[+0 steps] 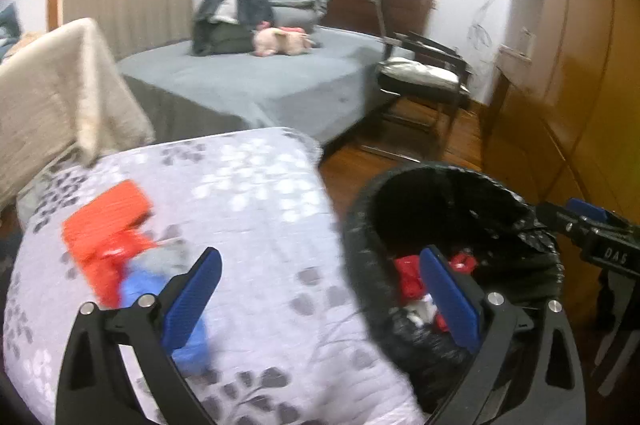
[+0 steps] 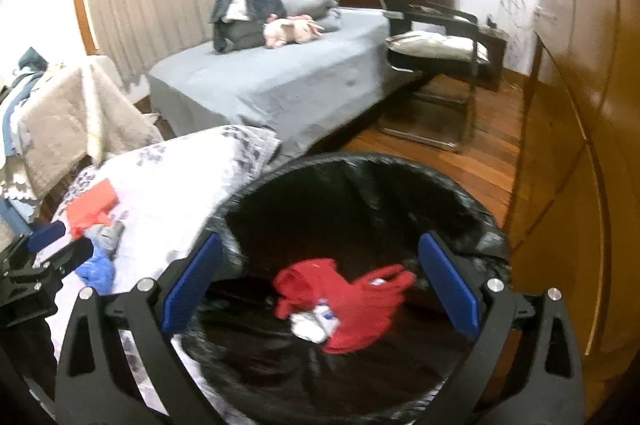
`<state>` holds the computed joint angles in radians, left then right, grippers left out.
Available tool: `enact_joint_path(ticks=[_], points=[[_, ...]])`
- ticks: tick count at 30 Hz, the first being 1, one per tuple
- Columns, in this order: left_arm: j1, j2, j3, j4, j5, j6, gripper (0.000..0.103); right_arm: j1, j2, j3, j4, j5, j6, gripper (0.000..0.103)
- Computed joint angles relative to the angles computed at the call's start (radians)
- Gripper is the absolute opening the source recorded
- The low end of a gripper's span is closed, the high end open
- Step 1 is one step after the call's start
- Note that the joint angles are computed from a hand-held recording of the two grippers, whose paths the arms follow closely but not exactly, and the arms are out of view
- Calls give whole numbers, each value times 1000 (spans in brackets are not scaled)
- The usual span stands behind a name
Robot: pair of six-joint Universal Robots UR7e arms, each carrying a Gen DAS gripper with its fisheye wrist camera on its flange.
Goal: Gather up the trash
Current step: 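Carry both red gloves over the black bin and open both tools, then grasp the blue plastic bag with the right tool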
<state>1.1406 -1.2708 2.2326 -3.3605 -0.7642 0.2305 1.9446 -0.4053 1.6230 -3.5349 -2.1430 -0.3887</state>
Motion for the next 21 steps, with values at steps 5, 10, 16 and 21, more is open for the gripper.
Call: enact_joint_path(ticks=[5,10,16,21], points=[[16,-87,54,-32,59,5,97,38,49,-59,43,33,-15,96],[49,-164,94,-71,111,13,97,83,125,-146,102,81,-38,96],[105,-223,114,-111,153,36,97,121,203,-231,161,128,-42,96],[143,-254,121,-144,178,67,97,148,276,-313,212,150,-45,96]])
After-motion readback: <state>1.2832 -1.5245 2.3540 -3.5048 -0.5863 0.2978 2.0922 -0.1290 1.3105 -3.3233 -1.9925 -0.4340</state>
